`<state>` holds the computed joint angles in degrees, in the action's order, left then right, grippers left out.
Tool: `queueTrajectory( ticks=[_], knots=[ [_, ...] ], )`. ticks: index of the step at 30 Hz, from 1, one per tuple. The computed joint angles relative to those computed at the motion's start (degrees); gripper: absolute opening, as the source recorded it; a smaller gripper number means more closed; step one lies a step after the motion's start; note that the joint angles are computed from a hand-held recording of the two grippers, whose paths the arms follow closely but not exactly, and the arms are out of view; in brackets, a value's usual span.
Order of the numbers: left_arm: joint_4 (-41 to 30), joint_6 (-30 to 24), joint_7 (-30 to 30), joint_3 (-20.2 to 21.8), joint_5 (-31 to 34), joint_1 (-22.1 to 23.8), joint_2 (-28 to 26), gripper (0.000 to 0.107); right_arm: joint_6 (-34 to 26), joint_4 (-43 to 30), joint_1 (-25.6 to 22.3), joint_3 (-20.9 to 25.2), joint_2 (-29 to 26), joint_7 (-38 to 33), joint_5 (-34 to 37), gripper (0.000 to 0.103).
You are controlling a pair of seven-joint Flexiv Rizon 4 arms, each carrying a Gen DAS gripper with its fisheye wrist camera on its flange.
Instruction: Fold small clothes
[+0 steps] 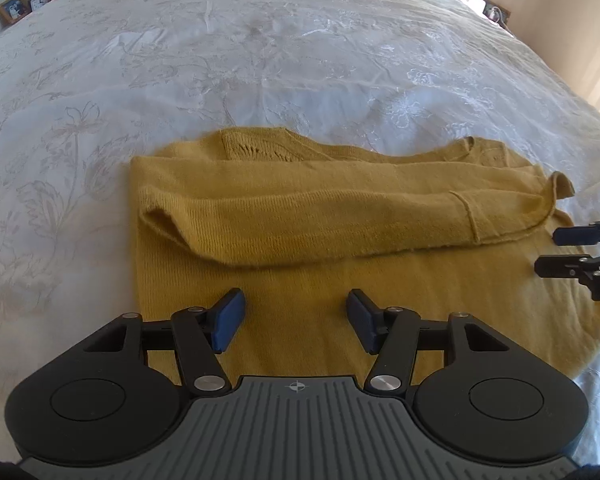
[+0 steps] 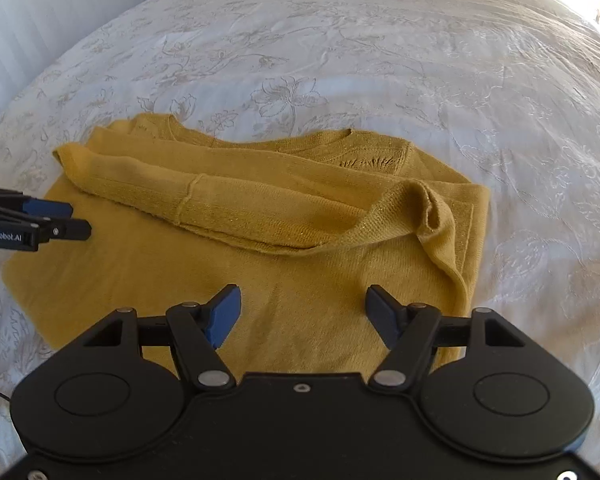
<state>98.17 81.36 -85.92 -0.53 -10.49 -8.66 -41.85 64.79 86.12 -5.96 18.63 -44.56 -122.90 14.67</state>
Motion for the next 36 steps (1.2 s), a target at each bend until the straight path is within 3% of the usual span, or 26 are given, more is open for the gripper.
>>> queueTrajectory(
  ticks=[7,12,16,19,21,24,29,33,36],
  knots=[
    [-13.0,-5.4,0.2,3.9,1.6,-0.1,-6.9,0.057,0.1,-9.2,3.5,-4.6,-6.7,5.2,-5.4,0.076],
    [-18.9,-7.8,-3.8,6.6,2.3,-0.4,-9.8,0.057,-0.5,-14.3,4.2,-6.5,-9.5,13.0,-6.8,0.077],
    [-20.4,-9.5,-8.4,9.0,4.0,-1.4,-9.6,0.057,2.0,-13.4,4.0,-7.5,-8.9,17.3,-7.7,0.077],
    [-17.1,-7.8,-8.9,6.2,4.2,0.1,-7.0,0.059,3.8,-11.0,1.5,-4.8,-6.9,17.9,-6.1,0.077],
    [-13.4,-6.8,-7.6,2.9,3.3,1.7,-4.7,0.071,4.3,-8.4,-0.1,-3.0,-5.0,17.4,-5.0,0.078],
    [-7.1,-4.6,-7.6,1.3,2.4,1.4,-1.1,0.074,3.7,-4.5,-2.0,-1.3,-2.4,16.6,-3.4,0.085],
    [2.3,-4.1,-8.0,-0.1,1.2,0.6,4.2,0.076,2.6,3.5,-2.4,-3.3,2.6,18.7,-2.3,0.085],
    [6.8,-7.2,-8.5,1.3,1.7,-0.6,6.8,0.076,1.6,9.3,-2.9,-4.6,6.3,18.4,-2.6,0.085],
    [9.8,-7.2,-10.4,3.3,2.9,-1.3,8.0,0.077,-0.3,13.2,0.5,-10.5,7.9,22.4,-7.3,0.086]
  ],
)
